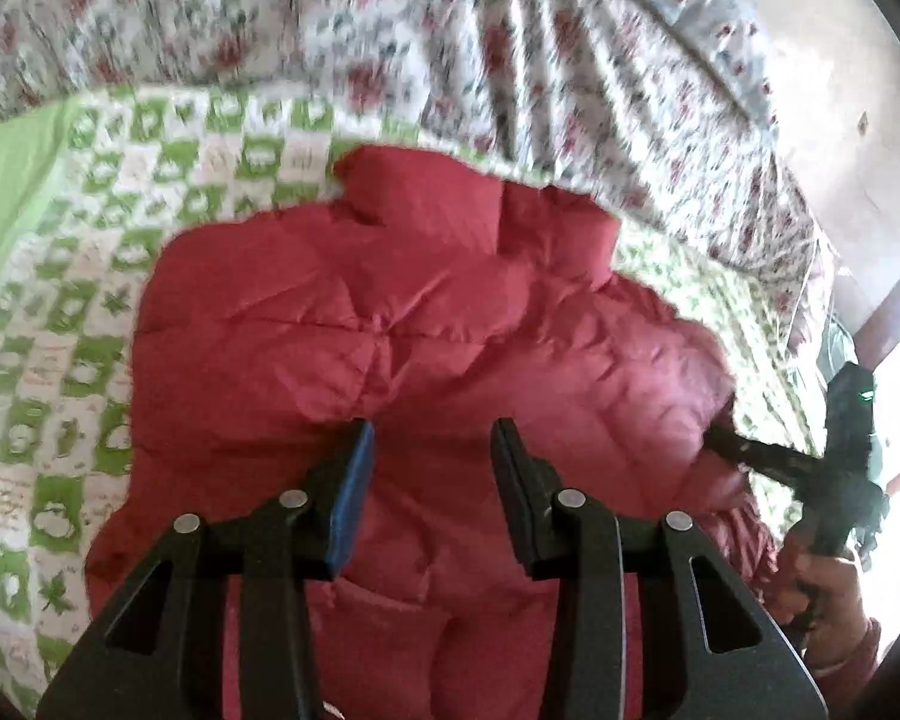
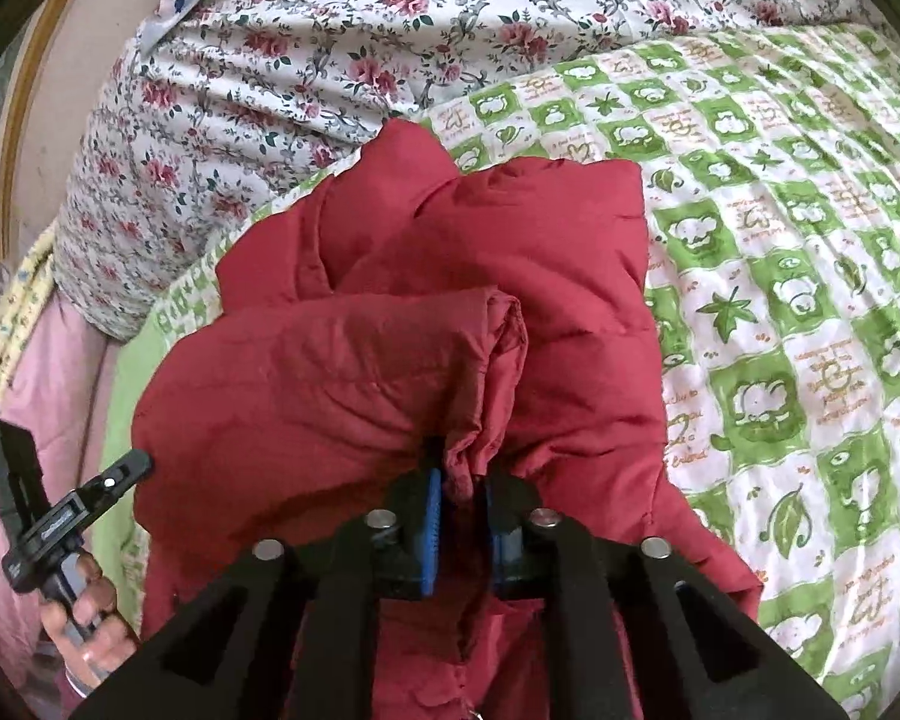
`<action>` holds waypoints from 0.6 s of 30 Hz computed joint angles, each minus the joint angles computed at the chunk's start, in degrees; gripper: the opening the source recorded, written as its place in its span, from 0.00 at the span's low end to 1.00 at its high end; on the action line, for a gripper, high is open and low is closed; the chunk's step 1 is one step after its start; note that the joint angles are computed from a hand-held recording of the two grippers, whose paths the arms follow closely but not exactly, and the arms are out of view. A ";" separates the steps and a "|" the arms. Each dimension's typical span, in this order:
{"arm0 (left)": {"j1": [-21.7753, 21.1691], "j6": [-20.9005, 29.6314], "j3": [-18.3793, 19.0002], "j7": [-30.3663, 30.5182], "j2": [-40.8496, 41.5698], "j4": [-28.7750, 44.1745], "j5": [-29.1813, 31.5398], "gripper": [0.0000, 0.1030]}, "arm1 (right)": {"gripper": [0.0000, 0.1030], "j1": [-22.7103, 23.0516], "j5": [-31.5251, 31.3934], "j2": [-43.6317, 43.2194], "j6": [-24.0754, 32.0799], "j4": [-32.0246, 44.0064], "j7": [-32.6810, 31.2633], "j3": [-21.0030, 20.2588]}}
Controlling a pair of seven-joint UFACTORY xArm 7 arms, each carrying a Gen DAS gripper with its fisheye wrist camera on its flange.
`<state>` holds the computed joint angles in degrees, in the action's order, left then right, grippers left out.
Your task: Fold large clothes
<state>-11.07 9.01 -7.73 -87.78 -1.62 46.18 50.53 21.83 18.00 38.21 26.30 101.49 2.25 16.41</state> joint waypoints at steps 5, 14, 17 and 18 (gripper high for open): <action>-1.92 2.78 1.23 0.49 3.26 1.54 0.18 0.37 | 0.33 5.46 -7.26 -6.74 -6.10 -6.76 8.27 -7.38; -4.34 7.67 1.68 4.72 2.84 2.68 -2.77 0.37 | 0.47 12.77 -23.45 -3.25 0.33 0.51 9.96 -10.29; -4.03 10.21 0.63 4.41 -0.43 1.03 -0.71 0.37 | 0.47 11.88 -23.80 1.09 3.63 4.13 11.26 -10.43; -3.77 11.63 0.17 4.61 -1.04 0.74 -0.79 0.37 | 0.47 10.66 -22.60 1.65 3.09 4.09 10.56 -9.24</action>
